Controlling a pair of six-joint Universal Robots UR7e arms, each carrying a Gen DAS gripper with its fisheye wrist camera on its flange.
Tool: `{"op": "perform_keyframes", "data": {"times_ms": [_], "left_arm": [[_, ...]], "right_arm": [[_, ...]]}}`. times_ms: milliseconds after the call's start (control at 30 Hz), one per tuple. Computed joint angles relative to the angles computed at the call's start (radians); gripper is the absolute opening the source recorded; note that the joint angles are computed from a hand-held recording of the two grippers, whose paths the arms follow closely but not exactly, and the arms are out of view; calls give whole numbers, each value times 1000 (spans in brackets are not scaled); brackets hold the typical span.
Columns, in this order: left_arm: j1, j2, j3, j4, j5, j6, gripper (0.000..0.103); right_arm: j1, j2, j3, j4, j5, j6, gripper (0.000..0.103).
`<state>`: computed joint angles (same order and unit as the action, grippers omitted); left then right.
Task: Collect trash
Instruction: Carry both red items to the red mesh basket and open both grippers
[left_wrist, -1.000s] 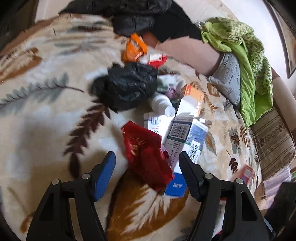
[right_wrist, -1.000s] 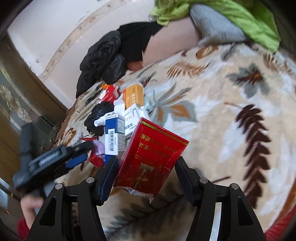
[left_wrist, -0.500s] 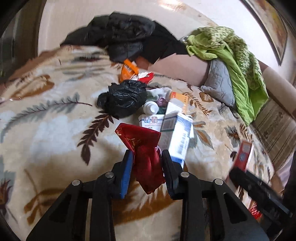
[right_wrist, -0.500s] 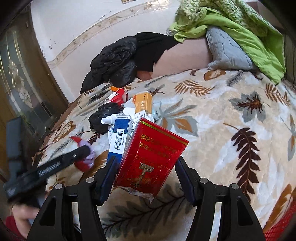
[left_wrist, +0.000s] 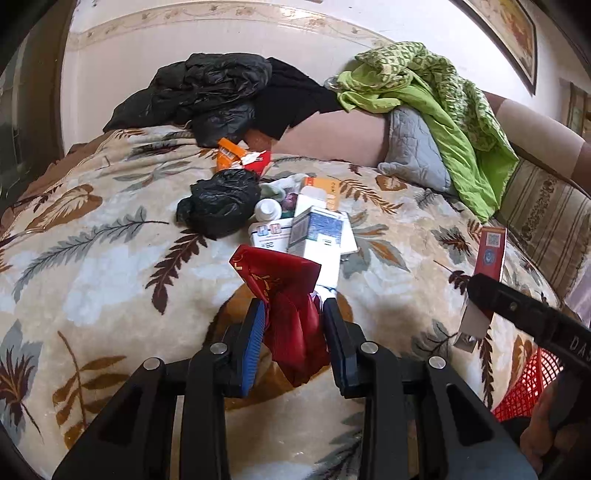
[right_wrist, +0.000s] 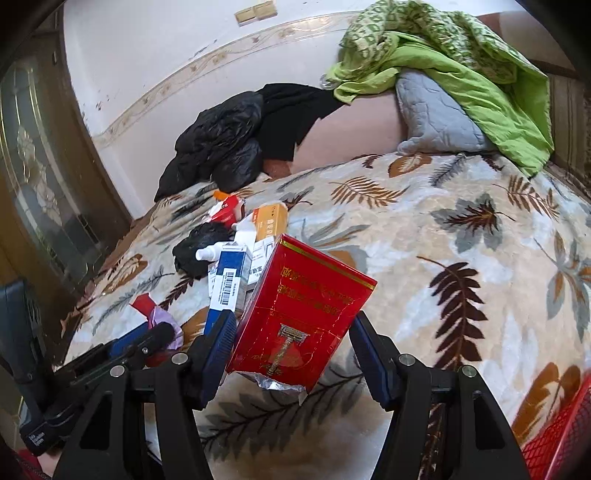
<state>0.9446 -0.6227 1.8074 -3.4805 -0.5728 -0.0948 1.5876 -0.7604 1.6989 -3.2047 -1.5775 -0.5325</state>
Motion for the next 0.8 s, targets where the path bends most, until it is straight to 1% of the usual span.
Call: {"op": "perform_keyframes", "data": {"times_ms": [133,267,367,667,800], "left_arm": [[-17,12,3,-15,-5,35,31],[-37,26,3,-37,-4,78,31],[-44,34,0,-38,-12,86,31],[-53,35,1,-29,-29,86,31],[-60,35,3,-31,-40,92,31]], "right_arm": [[-5,-11,16,-8,9,6,68],[-6,-28,49,-35,20,-7,68],[-9,-36,64,-53,18,-15,68],[-28,-75,93,-47,13,31,68],[-34,-102,124,-68,15,36,68]]}}
